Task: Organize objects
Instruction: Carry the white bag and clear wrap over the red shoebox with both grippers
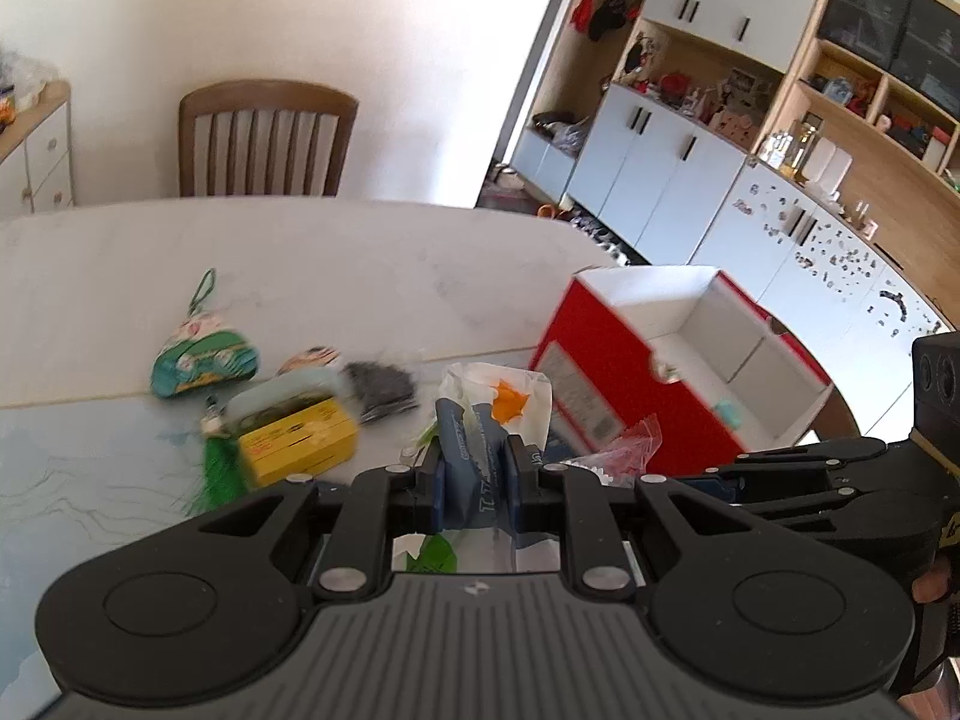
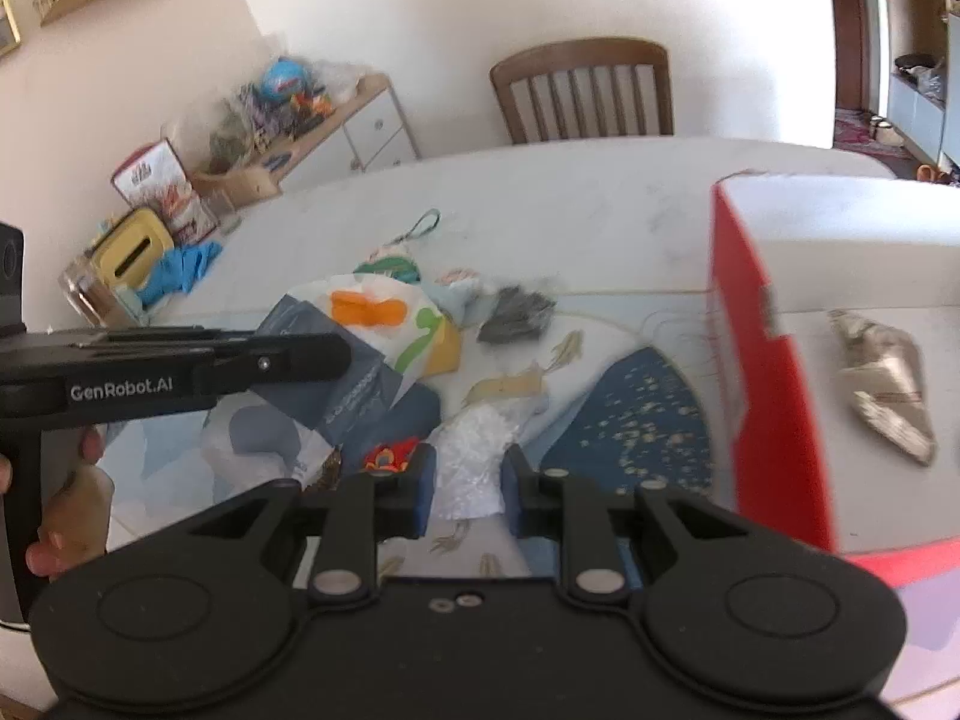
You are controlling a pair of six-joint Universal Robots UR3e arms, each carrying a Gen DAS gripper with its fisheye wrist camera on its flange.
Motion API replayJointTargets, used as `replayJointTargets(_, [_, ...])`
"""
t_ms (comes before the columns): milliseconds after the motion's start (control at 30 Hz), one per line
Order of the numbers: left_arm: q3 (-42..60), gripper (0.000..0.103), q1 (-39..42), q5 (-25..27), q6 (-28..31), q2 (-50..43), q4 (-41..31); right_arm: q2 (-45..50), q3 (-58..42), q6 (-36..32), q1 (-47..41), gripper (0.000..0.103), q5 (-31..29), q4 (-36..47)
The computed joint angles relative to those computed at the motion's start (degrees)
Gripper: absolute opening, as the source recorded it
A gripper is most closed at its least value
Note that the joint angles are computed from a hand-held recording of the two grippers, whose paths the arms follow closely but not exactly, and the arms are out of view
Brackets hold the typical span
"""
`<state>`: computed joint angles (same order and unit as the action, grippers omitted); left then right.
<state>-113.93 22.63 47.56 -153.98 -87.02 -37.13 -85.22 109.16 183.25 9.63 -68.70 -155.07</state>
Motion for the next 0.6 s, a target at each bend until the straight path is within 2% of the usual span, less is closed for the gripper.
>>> replayJointTargets(100, [0.7, 0.018, -2.1, 0.1, -2.5, 1.4, 0.1, -4.8, 2.1, -1.0, -2.5, 0.022, 1.5, 1.9])
replayJointTargets(333, [4.2, 0.018, -9.6, 4.2, -10.7, 1.6, 4.2, -15.5, 5.1, -4.7, -10.4, 0.022, 5.5, 9.0])
replayJointTargets(600, [11.2, 0.018, -20.8, 10.2, -17.8, -3.3, 8.2, -25.7, 7.4, -13.5, -22.7, 0.022, 12.3, 18.4])
